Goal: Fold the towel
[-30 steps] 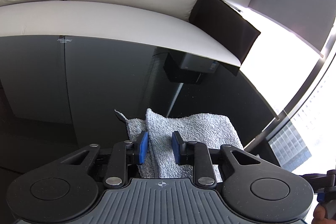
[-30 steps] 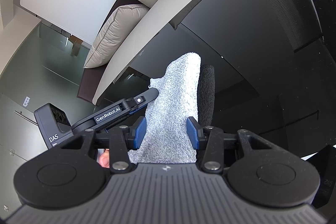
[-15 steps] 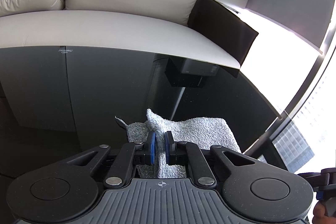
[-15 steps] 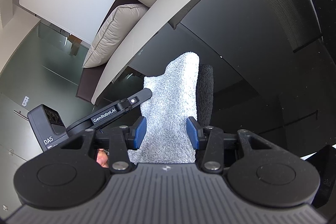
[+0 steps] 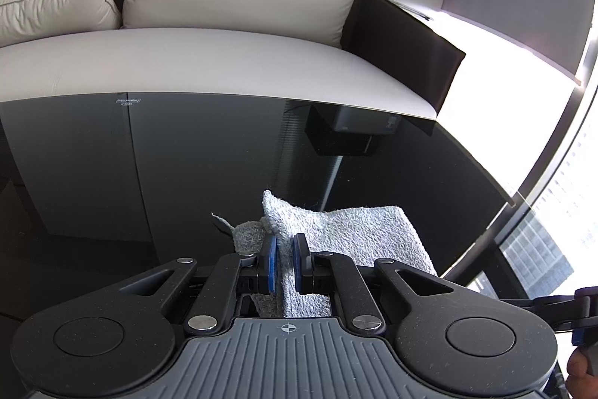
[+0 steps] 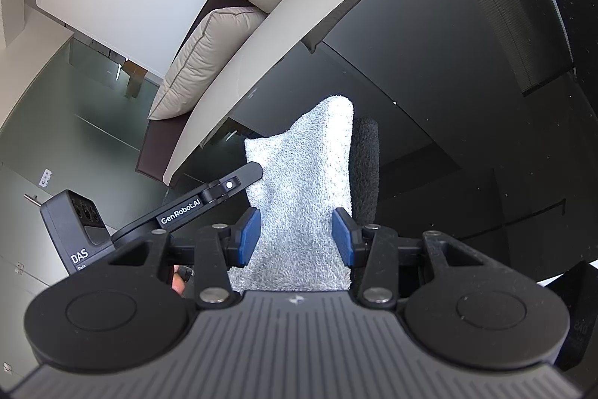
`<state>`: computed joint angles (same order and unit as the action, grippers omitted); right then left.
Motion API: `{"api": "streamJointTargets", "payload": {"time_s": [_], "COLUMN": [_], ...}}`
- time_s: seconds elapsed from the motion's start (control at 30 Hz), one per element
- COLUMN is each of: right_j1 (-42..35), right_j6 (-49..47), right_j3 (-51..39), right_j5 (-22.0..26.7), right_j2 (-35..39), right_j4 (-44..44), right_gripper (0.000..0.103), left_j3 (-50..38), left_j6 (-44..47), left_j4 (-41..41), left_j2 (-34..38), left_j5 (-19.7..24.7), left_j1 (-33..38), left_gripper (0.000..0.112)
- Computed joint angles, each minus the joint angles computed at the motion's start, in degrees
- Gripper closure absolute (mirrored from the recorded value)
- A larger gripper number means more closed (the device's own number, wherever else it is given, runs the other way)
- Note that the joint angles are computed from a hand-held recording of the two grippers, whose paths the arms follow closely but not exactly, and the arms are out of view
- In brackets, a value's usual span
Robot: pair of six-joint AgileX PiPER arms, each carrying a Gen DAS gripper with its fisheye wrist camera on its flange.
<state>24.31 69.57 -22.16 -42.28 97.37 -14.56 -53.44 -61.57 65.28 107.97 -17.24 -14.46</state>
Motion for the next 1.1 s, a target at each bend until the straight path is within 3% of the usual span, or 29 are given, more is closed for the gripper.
{"api": "streamJointTargets", "payload": {"time_s": [0.43,0.73,1.0,1.1], "right_j1": [-0.3,1.5,6.1,7.9], "right_j6": [-0.8,-4.1,-14.8,-19.7], "right_j3": [-0.5,-1.8,-4.0,-4.7], "right_j5": [1.6,4.5,10.0,11.5], "right_j2": [-0.7,-1.0,-1.6,-1.7], "right_j4": [-0.4,3.0,13.6,18.7], "right_gripper": [0.058,0.058,0.053,0.045], "left_j3": [1.2,3.8,7.6,9.7], "left_j6": [11.3,13.8,12.3,15.3], "left_j4": [-10.2,-12.4,-11.1,-14.1], "left_j2": [-0.3,-2.8,-5.5,-7.3], "left_j5": [3.5,2.2,0.6,0.3], "left_j1": [-1.4,-0.7,1.5,1.7], "left_gripper": [0.098,0.097,0.082,0.072]}}
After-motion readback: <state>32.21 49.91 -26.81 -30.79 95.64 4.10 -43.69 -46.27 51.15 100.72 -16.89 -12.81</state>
